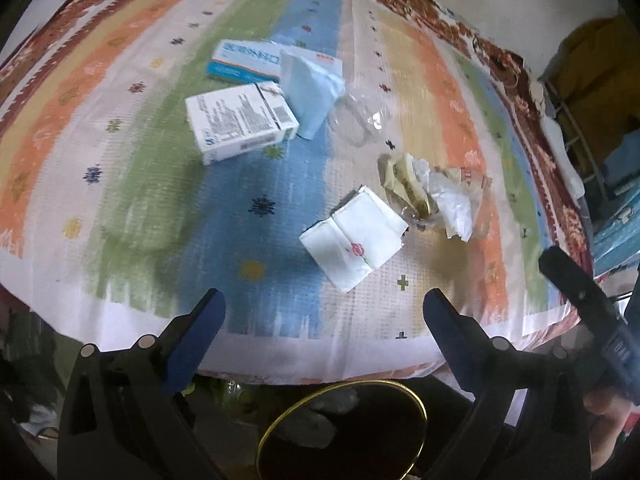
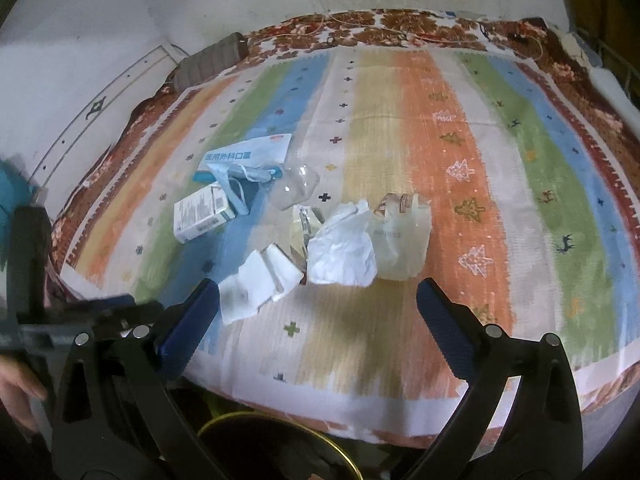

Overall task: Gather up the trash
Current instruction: 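Grasp the white tissue with the right tool while the left tool grasps the white paper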

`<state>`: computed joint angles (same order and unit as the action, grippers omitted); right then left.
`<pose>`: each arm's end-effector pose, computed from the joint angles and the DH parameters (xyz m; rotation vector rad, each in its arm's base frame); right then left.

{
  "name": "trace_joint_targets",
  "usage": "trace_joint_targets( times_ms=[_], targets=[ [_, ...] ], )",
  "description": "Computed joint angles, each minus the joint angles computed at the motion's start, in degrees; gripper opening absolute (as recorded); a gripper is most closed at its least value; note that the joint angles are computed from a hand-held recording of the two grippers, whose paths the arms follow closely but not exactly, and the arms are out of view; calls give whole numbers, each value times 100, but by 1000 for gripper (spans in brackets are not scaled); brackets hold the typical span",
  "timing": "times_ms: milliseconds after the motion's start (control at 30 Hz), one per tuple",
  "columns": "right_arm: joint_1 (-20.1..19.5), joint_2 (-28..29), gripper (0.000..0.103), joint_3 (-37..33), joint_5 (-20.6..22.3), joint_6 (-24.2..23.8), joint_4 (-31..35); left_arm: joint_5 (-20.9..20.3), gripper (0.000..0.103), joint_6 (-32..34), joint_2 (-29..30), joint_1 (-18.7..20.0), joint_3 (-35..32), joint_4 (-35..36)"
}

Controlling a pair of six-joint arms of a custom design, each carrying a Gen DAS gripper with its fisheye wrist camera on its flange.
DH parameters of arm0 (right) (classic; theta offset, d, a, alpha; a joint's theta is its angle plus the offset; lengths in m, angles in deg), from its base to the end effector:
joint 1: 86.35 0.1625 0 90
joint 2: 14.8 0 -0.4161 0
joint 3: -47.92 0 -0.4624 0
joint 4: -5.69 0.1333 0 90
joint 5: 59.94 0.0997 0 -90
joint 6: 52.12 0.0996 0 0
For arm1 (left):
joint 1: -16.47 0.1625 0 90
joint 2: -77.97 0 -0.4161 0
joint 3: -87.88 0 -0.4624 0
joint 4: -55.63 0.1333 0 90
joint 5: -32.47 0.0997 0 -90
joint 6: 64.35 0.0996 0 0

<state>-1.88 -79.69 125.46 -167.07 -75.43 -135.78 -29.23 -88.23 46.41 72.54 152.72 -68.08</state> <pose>0.0297 -0.7716 0.4264 0.2637 -2.5725 0.7844 -0.3199 -0.7990 0.0396 0.2333 2.6827 -0.3370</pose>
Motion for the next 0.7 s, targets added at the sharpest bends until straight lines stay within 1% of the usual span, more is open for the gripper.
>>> trace_joint_targets(
  times_ms=[167,233,300,333,400,467,533,600,633,667,700],
  targets=[
    [-37,273,92,-312,-53,176,209,-212,95,-68,177,78,-142,40],
    [-63,392,90,-439,-91,213,276,-176,87,22,219,88,-143,14],
    [-93,506,88,-579,-105,297,378,19,87,181,249,69,-115,-61],
    [-109,563,86,-657,-98,350,435,37,86,182,252,79,-109,-118],
    [-128,673,84,-789,-89,435,501,-107,85,84,260,133,-122,-232],
    [-95,794,79,-908,-216,323,514,-169,83,35,310,171,-162,-357],
    [-68,862,79,-978,-251,205,516,-156,79,63,391,177,-249,-345],
    [-55,956,77,-1084,-318,159,546,-148,71,101,504,193,-375,-289],
    [-52,999,73,-1129,-374,159,551,-102,66,114,567,193,-454,-221],
    [-54,1049,68,-1183,-420,163,569,-55,64,137,633,197,-518,-192],
    [-62,1103,66,-1246,-457,169,614,-54,60,149,685,208,-567,-194]
  ],
)
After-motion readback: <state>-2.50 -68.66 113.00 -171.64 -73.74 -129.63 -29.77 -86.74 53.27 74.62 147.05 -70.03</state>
